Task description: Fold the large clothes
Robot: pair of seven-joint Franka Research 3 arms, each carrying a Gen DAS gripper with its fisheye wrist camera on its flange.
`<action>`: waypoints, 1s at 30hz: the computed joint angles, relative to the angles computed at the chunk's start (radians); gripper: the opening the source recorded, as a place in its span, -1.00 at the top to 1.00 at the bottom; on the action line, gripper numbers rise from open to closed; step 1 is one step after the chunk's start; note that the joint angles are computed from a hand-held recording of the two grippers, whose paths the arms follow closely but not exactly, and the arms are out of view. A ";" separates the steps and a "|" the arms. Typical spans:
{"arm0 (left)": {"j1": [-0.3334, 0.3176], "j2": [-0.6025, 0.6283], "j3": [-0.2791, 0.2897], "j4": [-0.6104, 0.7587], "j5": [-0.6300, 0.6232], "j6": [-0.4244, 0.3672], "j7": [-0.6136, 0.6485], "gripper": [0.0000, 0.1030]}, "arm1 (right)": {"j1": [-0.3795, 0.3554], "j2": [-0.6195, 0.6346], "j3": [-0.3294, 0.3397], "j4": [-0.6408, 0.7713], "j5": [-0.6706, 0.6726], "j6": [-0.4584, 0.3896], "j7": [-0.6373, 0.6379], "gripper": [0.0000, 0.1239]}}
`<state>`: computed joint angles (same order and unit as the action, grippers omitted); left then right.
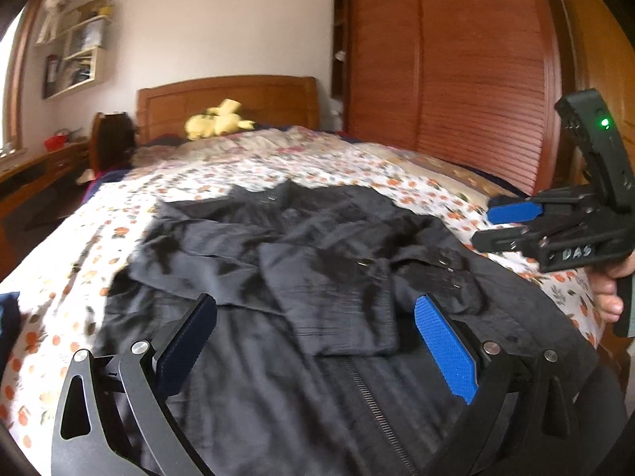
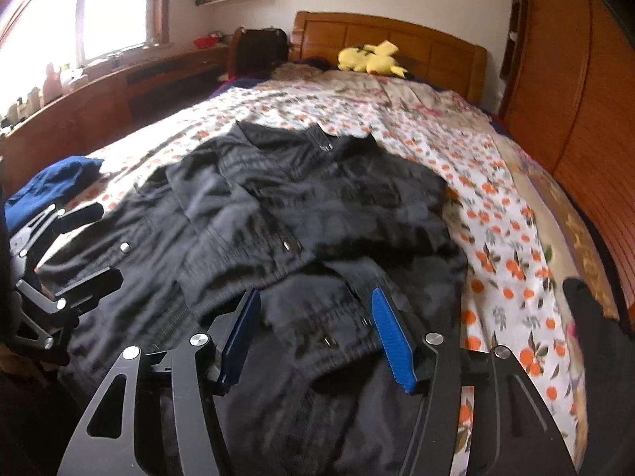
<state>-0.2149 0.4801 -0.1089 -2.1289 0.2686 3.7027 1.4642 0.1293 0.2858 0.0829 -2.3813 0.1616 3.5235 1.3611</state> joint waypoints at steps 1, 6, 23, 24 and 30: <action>-0.002 0.008 -0.006 0.014 0.012 -0.018 0.001 -0.93 | -0.019 0.010 0.010 -0.001 -0.014 0.004 0.016 0.06; -0.031 0.063 -0.021 0.118 0.062 -0.172 0.000 -0.55 | -0.071 0.066 0.018 -0.008 -0.061 0.044 0.047 -0.05; -0.370 0.213 0.303 0.444 0.092 -0.602 -0.126 0.48 | -0.253 0.105 0.079 -0.050 -0.419 0.152 0.226 -0.06; -0.396 0.205 0.342 0.430 0.109 -0.592 -0.163 0.65 | -0.249 0.105 0.076 -0.051 -0.424 0.158 0.227 -0.06; -0.434 0.123 0.455 0.322 0.170 -0.480 -0.309 0.80 | -0.232 0.127 0.069 -0.016 -0.440 0.170 0.239 -0.07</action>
<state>-0.6485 0.6036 0.3459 -1.8066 0.4389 3.2226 1.1552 -0.1027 0.4124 0.1521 -2.3978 -0.2786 3.6935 1.6000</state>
